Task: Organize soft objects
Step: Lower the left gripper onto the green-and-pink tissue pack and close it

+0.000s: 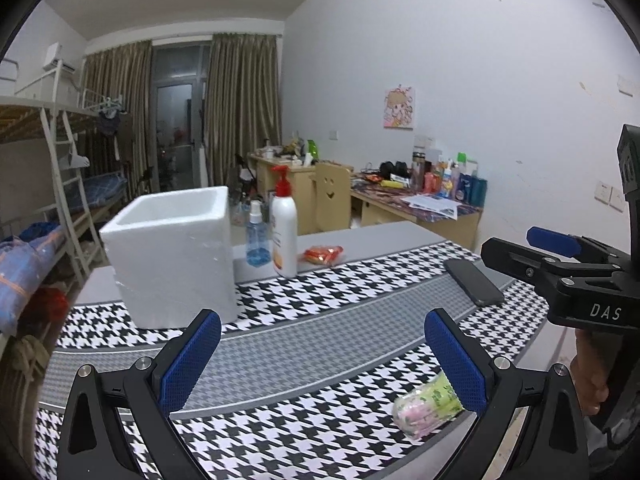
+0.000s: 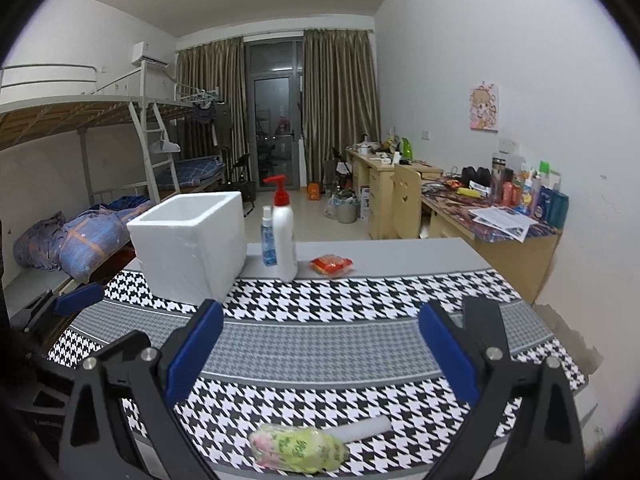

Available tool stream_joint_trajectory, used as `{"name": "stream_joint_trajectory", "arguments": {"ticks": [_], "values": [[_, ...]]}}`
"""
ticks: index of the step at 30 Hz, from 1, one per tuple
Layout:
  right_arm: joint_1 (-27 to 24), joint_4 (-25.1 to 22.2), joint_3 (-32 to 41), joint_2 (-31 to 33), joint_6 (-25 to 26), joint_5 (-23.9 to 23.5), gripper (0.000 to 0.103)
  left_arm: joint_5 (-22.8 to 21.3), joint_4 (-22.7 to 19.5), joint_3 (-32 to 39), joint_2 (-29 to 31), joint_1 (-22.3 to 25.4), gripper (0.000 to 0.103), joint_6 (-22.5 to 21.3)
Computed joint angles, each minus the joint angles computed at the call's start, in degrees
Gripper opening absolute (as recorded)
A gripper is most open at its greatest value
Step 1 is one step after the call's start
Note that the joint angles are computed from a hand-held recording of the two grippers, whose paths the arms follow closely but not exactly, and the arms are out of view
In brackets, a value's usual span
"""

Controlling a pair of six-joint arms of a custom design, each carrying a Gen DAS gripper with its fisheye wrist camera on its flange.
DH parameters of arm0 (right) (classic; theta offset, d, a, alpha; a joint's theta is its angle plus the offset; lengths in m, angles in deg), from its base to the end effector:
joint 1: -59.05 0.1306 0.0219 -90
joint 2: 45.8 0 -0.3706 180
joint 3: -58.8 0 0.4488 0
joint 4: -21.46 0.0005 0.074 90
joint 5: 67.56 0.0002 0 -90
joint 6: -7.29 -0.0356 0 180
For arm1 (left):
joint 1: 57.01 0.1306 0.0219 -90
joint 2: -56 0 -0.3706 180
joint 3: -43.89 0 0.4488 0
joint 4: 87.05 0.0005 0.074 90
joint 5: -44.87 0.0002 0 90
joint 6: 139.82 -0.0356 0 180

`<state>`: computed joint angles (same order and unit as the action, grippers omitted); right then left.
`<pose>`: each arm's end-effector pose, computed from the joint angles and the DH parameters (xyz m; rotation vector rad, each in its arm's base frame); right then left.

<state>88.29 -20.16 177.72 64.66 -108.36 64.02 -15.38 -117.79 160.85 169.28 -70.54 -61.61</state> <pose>0.6047 0.3109 0.4886 0.3403 1.9672 -0.1712 0.6856 -0.1837 0.4519 0.7528 1.8731 -0.5477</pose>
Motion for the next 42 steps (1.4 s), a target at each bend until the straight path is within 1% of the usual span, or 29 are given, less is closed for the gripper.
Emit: {"name": "stream_joint_trajectory", "arguments": {"ticks": [3, 7, 10, 13, 14, 15, 18, 22, 27, 30, 33, 37, 40, 42], "values": [[-0.1, -0.5, -1.7, -0.9, -1.6, 0.6, 0.1, 0.6, -0.1, -0.5, 0.1, -0.3, 0.102, -0.7], [-0.3, -0.8, -3.3, -1.8, -3.2, 0.4, 0.1, 2.6, -2.3, -0.2, 0.7, -0.7, 0.102, -2.0], [-0.2, -0.7, -4.6, -2.4, -4.0, 0.7, 0.1, 3.1, -2.7, -0.3, 1.0, -1.1, 0.102, -2.8], [-0.2, -0.4, -6.2, -3.3, -4.5, 1.0, 0.1, 5.8, -6.2, 1.3, 2.2, -1.3, 0.102, -4.1], [-0.2, -0.3, -6.8, -3.7, -4.7, 0.9, 0.1, 6.4, -6.9, 1.5, 2.4, -1.4, 0.102, -4.3], [-0.3, -0.3, -7.4, -4.0, -5.2, 1.0, 0.1, 6.5, -6.7, 1.0, 2.2, -1.5, 0.102, -4.8], [-0.5, -0.6, -8.7, -4.7, -6.6, 0.4, 0.1, 6.0, -6.9, 0.4, 2.0, -1.9, 0.102, -6.4], [-0.6, -0.5, -10.3, -5.6, -7.2, 0.6, 0.1, 6.5, -8.1, 0.0, 2.2, -2.5, 0.102, -8.5], [-0.8, -0.4, -12.0, -6.5, -8.5, 0.7, 0.1, 4.7, -9.4, 0.1, 3.0, -3.5, 0.102, -10.7], [-1.0, -1.1, -12.7, -6.6, -9.5, 0.8, 0.1, 5.0, -11.5, 1.1, 3.8, -3.8, 0.102, -12.2], [-1.4, -2.3, -13.4, -7.0, -12.1, 0.5, 0.1, 5.2, -13.4, 2.0, 4.6, -4.2, 0.102, -14.2], [-1.7, -3.2, -14.6, -7.6, -14.4, 0.0, 0.1, 6.0, -17.2, 3.6, 5.7, -4.7, 0.102, -17.5], [-1.8, -3.9, -14.4, -7.3, -14.7, -0.5, 0.1, 4.6, -17.2, 3.5, 6.0, -5.3, 0.102, -18.7], [-1.9, -4.5, -14.5, -7.0, -15.2, -1.0, 0.1, 4.2, -18.1, 4.0, 6.5, -5.6, 0.102, -19.7]]}}
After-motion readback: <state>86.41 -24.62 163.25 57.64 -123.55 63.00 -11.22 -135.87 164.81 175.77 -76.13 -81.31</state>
